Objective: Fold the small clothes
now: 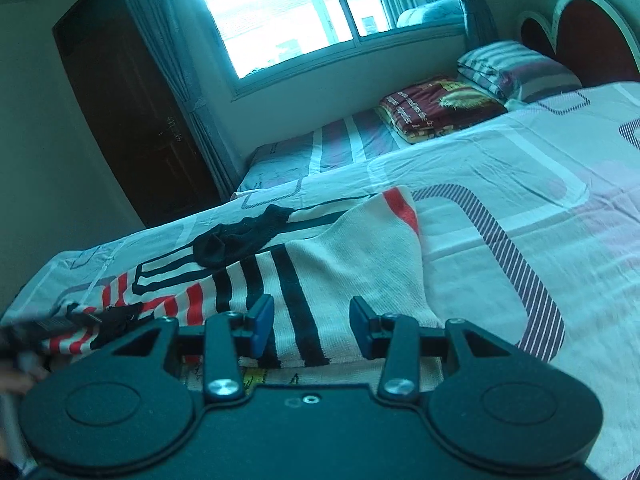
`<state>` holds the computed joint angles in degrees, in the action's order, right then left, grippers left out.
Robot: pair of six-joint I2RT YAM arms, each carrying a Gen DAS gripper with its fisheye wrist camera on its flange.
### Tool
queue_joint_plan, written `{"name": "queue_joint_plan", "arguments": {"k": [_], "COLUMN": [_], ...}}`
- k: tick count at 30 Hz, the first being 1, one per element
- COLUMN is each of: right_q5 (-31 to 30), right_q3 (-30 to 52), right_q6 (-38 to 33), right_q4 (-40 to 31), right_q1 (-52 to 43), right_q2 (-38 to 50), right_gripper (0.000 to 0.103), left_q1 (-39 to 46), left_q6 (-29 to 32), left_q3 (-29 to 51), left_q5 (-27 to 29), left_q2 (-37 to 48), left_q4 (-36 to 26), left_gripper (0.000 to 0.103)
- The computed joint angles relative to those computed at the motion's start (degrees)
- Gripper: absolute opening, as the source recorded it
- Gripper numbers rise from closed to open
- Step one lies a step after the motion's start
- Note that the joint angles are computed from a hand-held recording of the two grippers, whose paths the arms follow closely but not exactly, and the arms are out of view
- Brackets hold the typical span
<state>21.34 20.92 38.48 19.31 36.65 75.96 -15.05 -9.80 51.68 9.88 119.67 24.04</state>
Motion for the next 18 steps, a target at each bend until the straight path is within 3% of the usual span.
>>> {"name": "queue_joint_plan", "arguments": {"k": [1, 6, 12, 15, 17, 18], "right_q5": [-1.3, -7.9, -20.0, -25.4, -27.0, -26.8], "right_q3": [0.2, 2.0, 17.1, 28.1, 35.8, 39.4], "right_q6": [1.0, 3.5, 12.9, 18.5, 20.6, 21.1], "right_q4": [0.1, 10.0, 22.5, 24.6, 22.0, 20.0], "right_q1": [-0.4, 1.5, 5.4, 6.9, 7.8, 8.3], "right_q2": [0.3, 7.0, 31.1, 42.9, 48.9, 51.3], "right_gripper": [0.045, 0.057, 0.055, 0.052, 0.049, 0.049], "left_q1": [-2.7, -2.0, 18.1, 26.8, 32.5, 33.1], "left_q6": [-0.2, -1.2, -0.3, 0.6, 1.2, 1.2], "left_q3": [-2.6, -19.1, -31.2, -31.0, -30.7, -31.3], "left_q5": [-4.4, -8.3, -5.3, -1.7, 2.7, 2.7], "left_q2": [-0.6, -10.7, -16.0, -15.2, -14.6, -14.3], "left_q4": [4.3, 17.8, 26.3, 24.4, 22.8, 23.8], "left_gripper": [0.012, 0.012, 0.012, 0.014, 0.036, 0.057]}}
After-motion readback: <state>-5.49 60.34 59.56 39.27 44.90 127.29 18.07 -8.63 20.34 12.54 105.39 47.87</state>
